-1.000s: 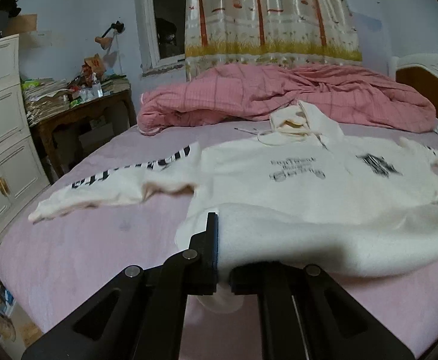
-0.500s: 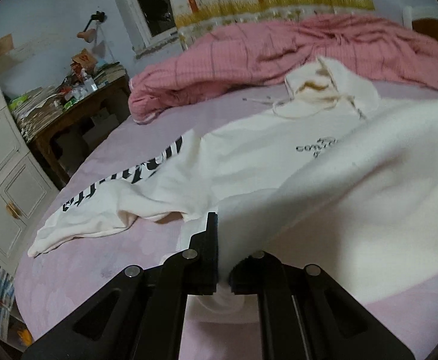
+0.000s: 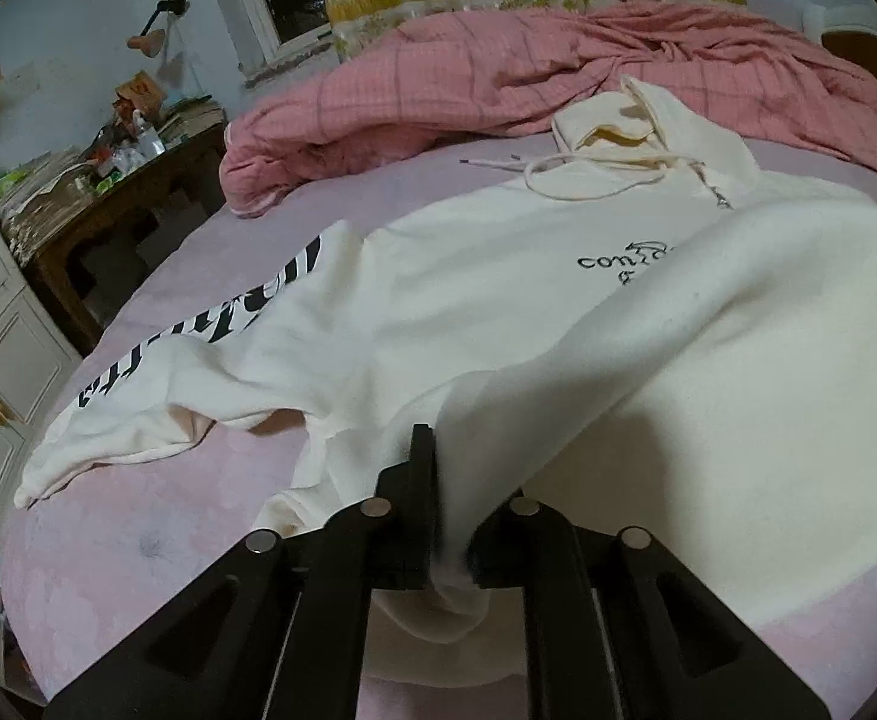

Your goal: Fold large clothes

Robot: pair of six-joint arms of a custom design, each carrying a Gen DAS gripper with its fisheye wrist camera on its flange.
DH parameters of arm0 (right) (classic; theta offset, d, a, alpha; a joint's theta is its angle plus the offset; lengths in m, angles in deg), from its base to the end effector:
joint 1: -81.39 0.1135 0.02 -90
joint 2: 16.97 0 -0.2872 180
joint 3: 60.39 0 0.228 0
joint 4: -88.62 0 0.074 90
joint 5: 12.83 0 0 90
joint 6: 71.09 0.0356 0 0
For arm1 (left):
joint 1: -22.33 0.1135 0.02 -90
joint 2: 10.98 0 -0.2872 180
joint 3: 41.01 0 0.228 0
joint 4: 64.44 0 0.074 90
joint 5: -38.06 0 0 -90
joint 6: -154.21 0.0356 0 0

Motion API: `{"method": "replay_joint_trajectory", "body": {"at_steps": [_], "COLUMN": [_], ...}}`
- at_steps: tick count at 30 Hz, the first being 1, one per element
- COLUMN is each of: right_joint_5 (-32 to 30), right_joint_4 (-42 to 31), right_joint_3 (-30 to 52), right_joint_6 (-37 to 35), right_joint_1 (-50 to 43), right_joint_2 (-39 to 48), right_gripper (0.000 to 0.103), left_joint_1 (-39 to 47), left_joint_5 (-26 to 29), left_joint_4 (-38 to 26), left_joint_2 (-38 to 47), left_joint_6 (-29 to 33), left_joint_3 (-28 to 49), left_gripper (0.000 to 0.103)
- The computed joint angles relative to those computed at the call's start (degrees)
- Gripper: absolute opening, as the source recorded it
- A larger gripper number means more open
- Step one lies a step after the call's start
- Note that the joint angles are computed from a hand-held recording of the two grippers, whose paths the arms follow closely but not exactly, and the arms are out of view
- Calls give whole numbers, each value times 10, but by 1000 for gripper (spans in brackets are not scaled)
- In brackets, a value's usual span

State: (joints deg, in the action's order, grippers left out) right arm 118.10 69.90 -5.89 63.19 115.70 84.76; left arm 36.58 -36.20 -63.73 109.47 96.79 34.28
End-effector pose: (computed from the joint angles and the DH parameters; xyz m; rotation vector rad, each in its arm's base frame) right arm 0.2397 0.1354 0.1352 0.3909 2.3285 -0.3622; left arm 0.3936 0.0900 0.1236 0.4999 2.2575 0.0923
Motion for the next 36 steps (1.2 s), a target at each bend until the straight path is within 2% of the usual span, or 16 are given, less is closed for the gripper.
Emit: {"method": "replay_joint_trajectory", "body": {"at_steps": [3,4,5,6,8,13,16,18,19,21,25,27,29,33,35,36], "right_joint_5": [9,8,4,6,36,125,76,0,-46,-45,-44,-63,-118,-115,-70,-28], "right_joint_4": [22,25,27,5,-41,-121,-95,-68,-68,-100,-6,70,138,193,195,175], "right_joint_3": [-19,-26,-35,-33,-34,-61,-92,-98,-89,-55,-71,-93,-108,-147,-162,-161], "right_joint_6": [8,15,27,50,111,185,125,51,18,36,24,8,-18,-32,-3,27], "right_joint_1": [4,6,4,4,10,34,38,25,9,-15,-99,-137,-181,-176,-156,-138], "right_joint_2": [-17,-26,-42,-52,-81,-205,-285,-295,-275,-191,-99,-65,-31,-55,-69,-75], "right_gripper": [11,13,23,41,64,64,64,55,53,46,45,44,44,47,47,48], "left_joint_1": [21,28,33,37,56,83,68,54,47,30,9,22,44,53,62,67], "left_joint_5": [53,64,62,62,104,190,187,176,173,149,55,61,111,126,137,134], "left_joint_4": [22,52,82,95,75,58,41,-8,-37,-48,-56,-128,-189,-116,-38,2], "left_joint_2": [-13,-23,-34,-45,-69,-122,-130,-118,-106,-77,21,71,95,64,39,27], "left_joint_6": [-4,-6,-8,-7,-4,0,-4,-13,-19,-42,-85,-97,-110,-119,-128,-144], "left_joint_3": [-20,-41,-63,-76,-85,-104,-94,-63,-44,-16,66,136,186,121,62,36], "left_gripper": [60,62,62,62,63,69,70,70,70,70,70,69,69,70,73,81]}}
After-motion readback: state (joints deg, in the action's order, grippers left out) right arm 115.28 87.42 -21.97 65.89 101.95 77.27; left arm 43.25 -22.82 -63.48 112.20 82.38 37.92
